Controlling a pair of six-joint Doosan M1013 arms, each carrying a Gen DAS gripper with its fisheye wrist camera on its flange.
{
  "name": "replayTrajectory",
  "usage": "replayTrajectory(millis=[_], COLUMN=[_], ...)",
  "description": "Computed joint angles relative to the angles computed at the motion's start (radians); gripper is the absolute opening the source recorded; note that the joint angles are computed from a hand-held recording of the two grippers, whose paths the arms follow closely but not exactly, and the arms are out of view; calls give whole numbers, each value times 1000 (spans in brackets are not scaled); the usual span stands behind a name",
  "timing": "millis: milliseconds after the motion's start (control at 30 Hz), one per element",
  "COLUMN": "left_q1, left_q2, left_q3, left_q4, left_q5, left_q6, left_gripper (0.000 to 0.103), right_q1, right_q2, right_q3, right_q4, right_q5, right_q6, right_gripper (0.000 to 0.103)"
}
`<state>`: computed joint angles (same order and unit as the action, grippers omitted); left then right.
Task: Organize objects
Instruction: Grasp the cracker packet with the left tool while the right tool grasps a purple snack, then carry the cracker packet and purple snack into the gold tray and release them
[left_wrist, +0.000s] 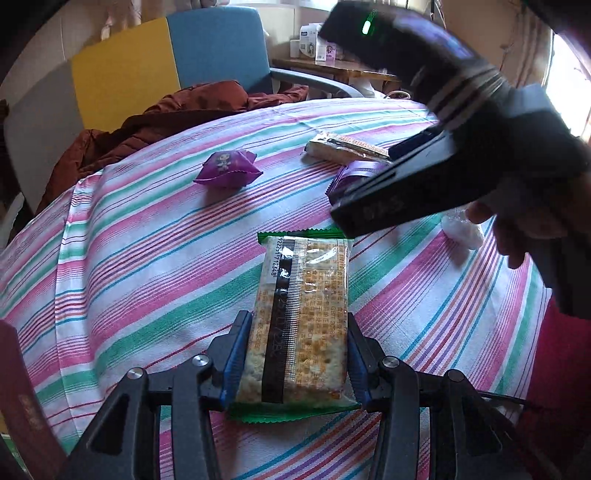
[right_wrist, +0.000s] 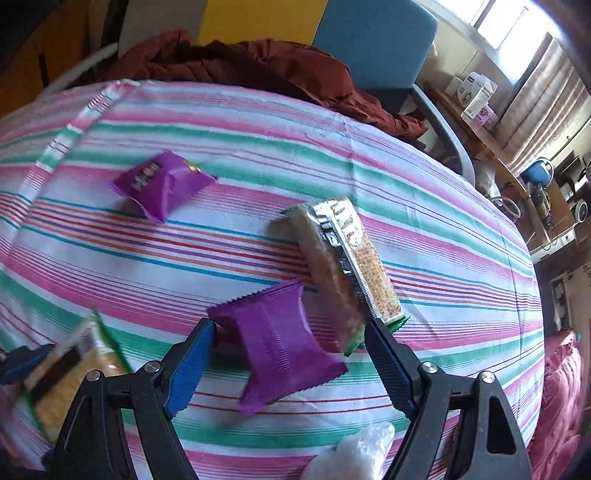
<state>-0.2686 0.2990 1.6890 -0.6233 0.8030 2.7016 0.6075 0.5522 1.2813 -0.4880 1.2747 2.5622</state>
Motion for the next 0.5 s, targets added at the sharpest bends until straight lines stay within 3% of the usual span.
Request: replayTrajectory(millis=[67,167,500], left_q1=[-2,-2,-2], left_q2=[-1,-9,-10], left_q3=[6,23,25], left_q4=[-10,-29,-31], left_q5=[-17,-47,-56], left_q6=[8,26,24], left_gripper=[49,49,48], right_q1=[-7,-19,-14], right_q2=[-17,-37,-33], right_q3=[24,51,45], right_q4=[17,62,87], right_q5=[-49,-117,-151], right_q6=[10,14,-23], right_gripper=[77,39,39])
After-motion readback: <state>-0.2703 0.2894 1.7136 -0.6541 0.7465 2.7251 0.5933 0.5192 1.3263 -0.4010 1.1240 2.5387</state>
